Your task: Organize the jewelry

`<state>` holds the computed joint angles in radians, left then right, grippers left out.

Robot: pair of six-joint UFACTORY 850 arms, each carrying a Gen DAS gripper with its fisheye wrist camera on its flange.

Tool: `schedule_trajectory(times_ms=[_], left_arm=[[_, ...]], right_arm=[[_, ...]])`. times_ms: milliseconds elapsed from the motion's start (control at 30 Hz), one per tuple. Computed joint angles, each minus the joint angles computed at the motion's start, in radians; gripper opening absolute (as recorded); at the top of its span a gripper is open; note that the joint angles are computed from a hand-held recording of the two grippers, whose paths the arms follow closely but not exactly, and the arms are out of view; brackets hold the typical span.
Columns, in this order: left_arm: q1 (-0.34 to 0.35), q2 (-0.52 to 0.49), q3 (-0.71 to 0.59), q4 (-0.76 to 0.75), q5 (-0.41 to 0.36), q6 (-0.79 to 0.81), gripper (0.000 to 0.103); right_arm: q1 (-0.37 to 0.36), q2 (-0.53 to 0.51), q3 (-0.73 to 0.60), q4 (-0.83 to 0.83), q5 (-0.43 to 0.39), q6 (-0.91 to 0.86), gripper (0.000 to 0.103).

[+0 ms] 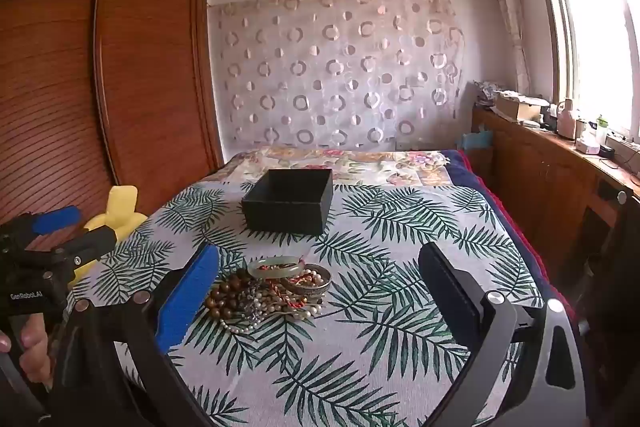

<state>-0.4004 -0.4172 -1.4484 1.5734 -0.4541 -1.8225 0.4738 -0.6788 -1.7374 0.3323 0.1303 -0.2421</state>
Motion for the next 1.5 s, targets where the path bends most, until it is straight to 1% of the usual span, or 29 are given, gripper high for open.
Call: schedule_trajectory(times_ms=[1133,1233,1500], left_arm=[[0.001,-0.002,0.000,0.018,0.002,-0.014,0.095],[0.001,0.000,-0.015,-0.007,0.002,0.017,0.095],[-0.005,0.013,-0.003,-0.008,-0.005,0.017,0.095]], right_arm=[[-0.001,0.001,0.001,-0.014,-0.004,0.019,0.101],[-0.001,0.002,0.002,-0.014,-0.003,0.018,0.101],[-0.001,0.002,0.001,-0.011,-0.004,0.014,0.101]])
